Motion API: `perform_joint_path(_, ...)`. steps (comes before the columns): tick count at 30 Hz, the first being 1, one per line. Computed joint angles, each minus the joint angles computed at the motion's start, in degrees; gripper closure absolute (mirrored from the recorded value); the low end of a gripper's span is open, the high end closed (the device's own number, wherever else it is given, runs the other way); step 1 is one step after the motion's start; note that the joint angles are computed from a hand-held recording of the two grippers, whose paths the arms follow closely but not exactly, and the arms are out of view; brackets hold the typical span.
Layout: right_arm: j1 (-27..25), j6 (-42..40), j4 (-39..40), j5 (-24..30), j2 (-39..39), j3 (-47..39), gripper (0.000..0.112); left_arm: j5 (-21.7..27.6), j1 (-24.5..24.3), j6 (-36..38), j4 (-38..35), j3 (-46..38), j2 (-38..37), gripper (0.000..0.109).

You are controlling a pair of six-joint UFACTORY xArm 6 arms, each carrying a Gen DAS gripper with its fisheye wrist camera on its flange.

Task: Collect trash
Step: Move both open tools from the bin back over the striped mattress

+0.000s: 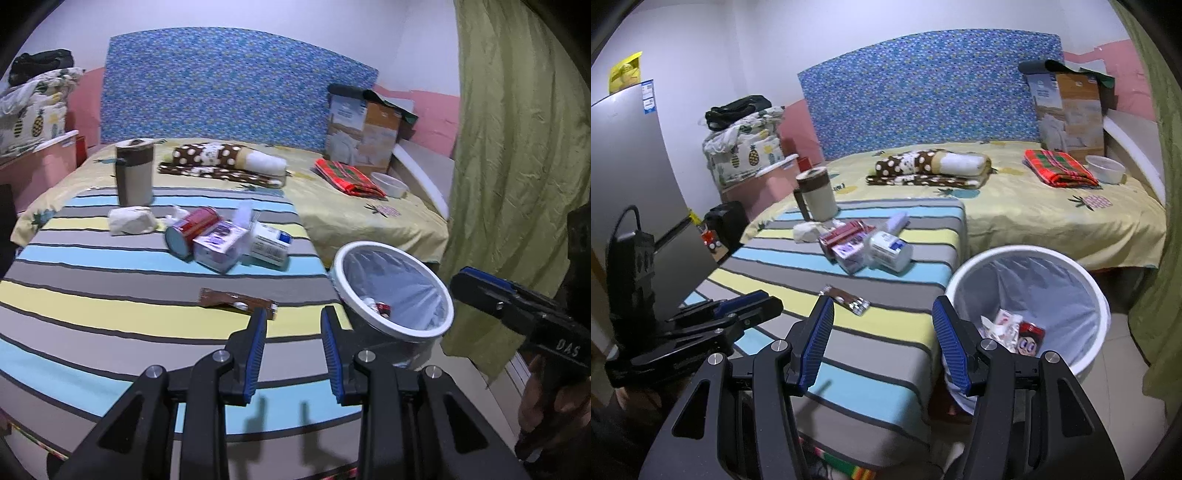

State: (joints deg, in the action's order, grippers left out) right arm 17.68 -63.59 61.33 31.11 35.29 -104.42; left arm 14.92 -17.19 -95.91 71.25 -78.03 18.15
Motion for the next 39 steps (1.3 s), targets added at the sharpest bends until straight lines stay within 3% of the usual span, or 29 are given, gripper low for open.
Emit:
perform_joint_path(8,1.7,-1.5,1.2,-1.6,-2.5,1.2,0.055,2.1,0.4,-1.9,2.3,2.2,-3.4,0.077)
perform_joint_path(21,3.4,-0.9,0.4,-1.6,-1.3,-1.0,0.055,0.6,2.0,-5.3,5.9,3.7,-5.3,0.077)
perform_joint_path(28,3.3,2.0,-2.9,3.4,5.4,-8.9,0.055,0.2,3.9,-4.9,4.0,4.3,-4.0,0.077)
perform_joint_path(39,3.6,16.3,-19.5,10.2,21.1,-31.0,0.055,-0.4,6.8,-1.4,-0.9,2.9,-0.3,0.076)
